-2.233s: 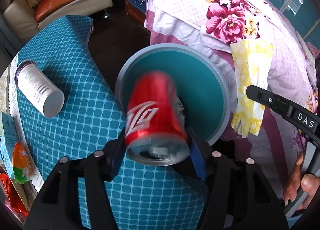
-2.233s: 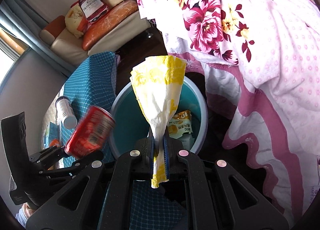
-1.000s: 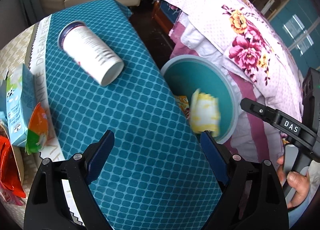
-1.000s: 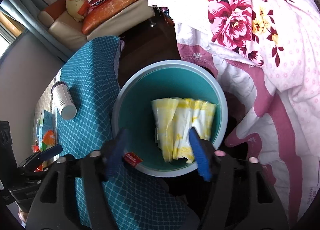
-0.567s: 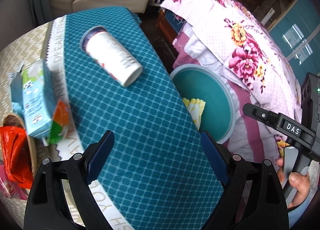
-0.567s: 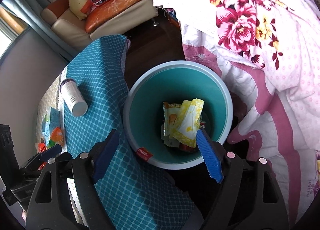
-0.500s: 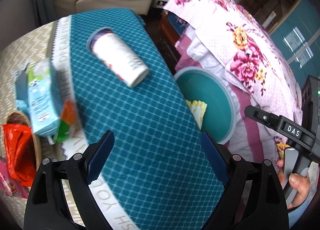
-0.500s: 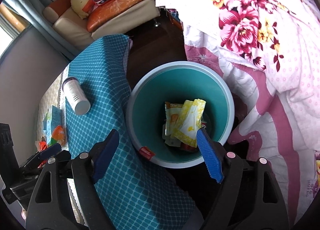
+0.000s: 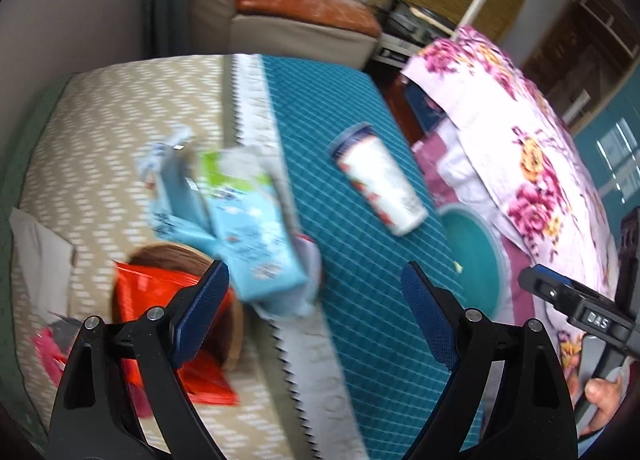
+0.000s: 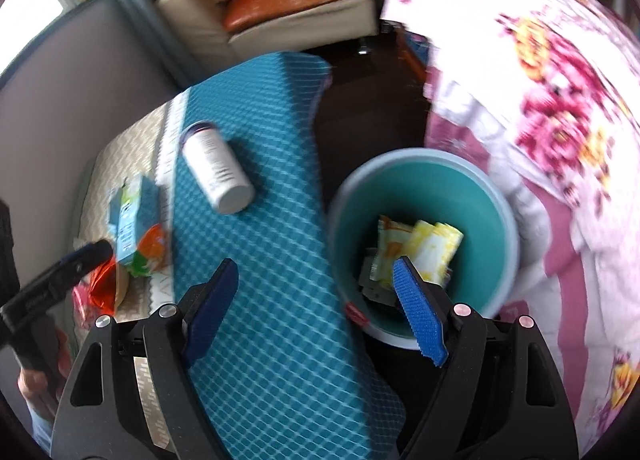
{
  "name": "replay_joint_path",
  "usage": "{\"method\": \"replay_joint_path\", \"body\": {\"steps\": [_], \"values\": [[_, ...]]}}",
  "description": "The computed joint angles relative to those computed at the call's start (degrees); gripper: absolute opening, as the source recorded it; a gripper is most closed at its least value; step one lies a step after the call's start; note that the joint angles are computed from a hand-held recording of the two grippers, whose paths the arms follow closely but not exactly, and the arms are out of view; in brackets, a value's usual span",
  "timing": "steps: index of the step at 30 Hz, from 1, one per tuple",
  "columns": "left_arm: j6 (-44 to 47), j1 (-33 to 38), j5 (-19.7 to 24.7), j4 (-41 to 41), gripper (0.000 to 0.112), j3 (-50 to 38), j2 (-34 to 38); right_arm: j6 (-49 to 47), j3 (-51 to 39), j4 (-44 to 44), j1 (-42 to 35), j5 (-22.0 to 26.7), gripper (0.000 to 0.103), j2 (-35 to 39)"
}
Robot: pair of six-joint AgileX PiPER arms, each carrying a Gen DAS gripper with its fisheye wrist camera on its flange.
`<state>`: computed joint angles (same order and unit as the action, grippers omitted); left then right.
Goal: Collect trash
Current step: 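Move both tools back to the table and grasp the white yogurt cup with right gripper, then grasp the milk carton with left gripper while right gripper holds the yogurt cup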
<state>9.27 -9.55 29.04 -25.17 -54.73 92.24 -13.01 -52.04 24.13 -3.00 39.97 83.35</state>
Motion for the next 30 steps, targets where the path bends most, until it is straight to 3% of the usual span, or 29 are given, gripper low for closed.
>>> {"method": "replay_joint_path", "body": {"steps": [8, 12, 24, 30], "values": [[7.2, 6.0, 1.6, -1.3, 0.088, -3.1, 4.0, 3.7, -15.9, -5.9, 10.3, 4.3, 0.076, 13.0], [8.3, 6.8, 3.1, -0.6, 0.088, -6.8, 7.5, 4.4, -25.7, -6.4, 12.6, 9.3, 0.056, 20.9], [9.3, 8.0, 4.7, -1.1, 0.087, -14.7, 15.2, 4.3, -48.5, -5.9, 15.2, 18.3, 0.051, 38.8], [7.7, 7.4, 5.3, 0.4, 0.087, -16.3, 16.8, 3.9, -53.0, -5.2, 15.1, 19.9, 0.052, 43.3]]}}
